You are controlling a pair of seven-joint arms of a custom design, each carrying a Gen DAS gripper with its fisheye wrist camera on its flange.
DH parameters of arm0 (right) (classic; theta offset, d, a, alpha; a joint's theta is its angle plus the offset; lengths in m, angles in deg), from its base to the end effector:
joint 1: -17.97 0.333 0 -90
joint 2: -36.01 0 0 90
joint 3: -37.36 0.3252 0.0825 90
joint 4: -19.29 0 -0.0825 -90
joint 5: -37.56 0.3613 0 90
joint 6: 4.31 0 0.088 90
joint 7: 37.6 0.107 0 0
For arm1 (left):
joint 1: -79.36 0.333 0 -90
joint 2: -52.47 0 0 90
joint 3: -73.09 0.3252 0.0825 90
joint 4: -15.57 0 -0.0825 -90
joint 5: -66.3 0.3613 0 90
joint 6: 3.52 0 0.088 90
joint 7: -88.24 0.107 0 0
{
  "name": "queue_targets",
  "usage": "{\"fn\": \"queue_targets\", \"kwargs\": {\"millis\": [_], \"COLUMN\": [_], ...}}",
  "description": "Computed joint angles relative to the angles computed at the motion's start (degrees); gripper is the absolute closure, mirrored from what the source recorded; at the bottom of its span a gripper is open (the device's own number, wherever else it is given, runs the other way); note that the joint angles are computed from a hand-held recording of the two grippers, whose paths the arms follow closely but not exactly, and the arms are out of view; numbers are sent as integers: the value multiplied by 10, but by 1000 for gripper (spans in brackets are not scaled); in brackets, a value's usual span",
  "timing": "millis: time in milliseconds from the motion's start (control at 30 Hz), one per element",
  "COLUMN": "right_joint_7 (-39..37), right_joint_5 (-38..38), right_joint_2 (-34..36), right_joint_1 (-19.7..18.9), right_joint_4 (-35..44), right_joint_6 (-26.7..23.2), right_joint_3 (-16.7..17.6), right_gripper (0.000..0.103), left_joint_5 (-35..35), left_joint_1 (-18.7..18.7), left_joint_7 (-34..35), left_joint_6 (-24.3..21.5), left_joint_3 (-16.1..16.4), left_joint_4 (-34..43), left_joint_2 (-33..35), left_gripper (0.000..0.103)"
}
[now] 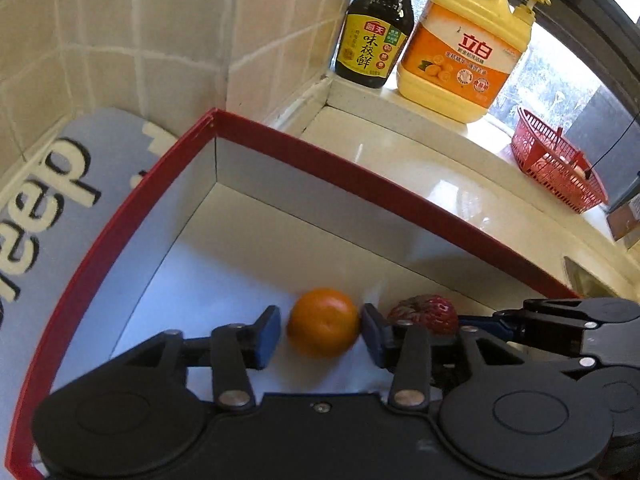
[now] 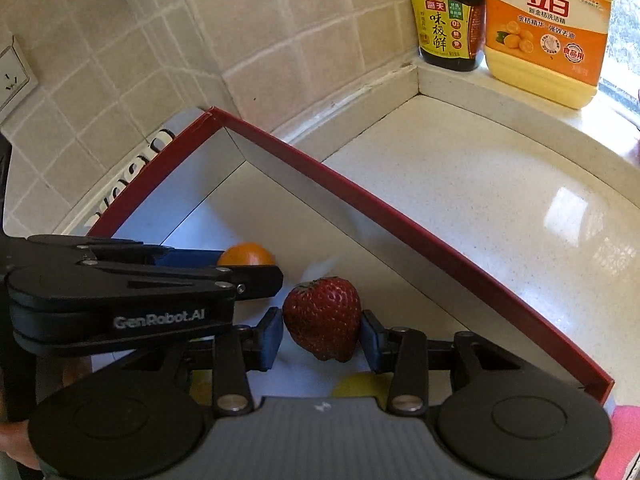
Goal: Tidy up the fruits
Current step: 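Open the left tool to drop the mandarin in the box while the right tool releases the strawberry, then move both open tools back over the remaining fruit on the mat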
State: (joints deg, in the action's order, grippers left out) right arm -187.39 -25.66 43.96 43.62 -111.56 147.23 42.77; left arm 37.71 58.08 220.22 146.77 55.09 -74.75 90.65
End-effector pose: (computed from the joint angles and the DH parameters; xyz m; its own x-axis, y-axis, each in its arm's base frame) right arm 0.4381 0.2908 0.3323 -0.5117 -0.8311 -0.2179 -0.6411 0.5381 -0.5472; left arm 0.5910 -0.4114 0.3238 -0.8140 -0.5227 0.2533 -0.5689 0.6295 -0.5293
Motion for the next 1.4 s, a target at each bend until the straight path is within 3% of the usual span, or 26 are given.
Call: {"fn": "queue_targets", "kwargs": {"millis": [167,300,500,700,867,1000,1133,1300,1400], "right_joint_7": [17,21,27,17,7,-24,-59,-126,-171], "right_joint_5": [-3,5,10,-19,-58,-83,-93,-45,11], "right_joint_2": [-40,-95,-169,-195,-180,-138,-72,30,89], "right_joint_1": [2,9,18,34,40,49,63,85,94], "right_joint_4": [-23,-44,-51,-11,33,88,148,225,262], "right_joint_6": [-6,-58,-134,-199,-184,-161,-125,-70,-49], "right_joint_3": [7,29,70,107,112,108,94,65,52], "right_gripper": [51,51,50,47,45,43,42,41,41], "left_joint_5": [-66,-155,-353,-542,-631,-669,-680,-611,-531], "left_joint_1": [48,89,141,149,128,109,104,113,118], "left_joint_7": [46,114,267,399,461,495,511,451,374], "left_joint_6": [7,28,63,67,91,121,155,182,194], "left_joint_3": [-35,-62,-80,-35,20,58,81,94,94], "left_joint_4": [-42,-104,-219,-312,-377,-414,-431,-429,-417], "left_joint_2": [-37,-102,-250,-404,-512,-568,-581,-527,-464], "left_gripper": [32,31,31,31,30,27,24,22,21]}}
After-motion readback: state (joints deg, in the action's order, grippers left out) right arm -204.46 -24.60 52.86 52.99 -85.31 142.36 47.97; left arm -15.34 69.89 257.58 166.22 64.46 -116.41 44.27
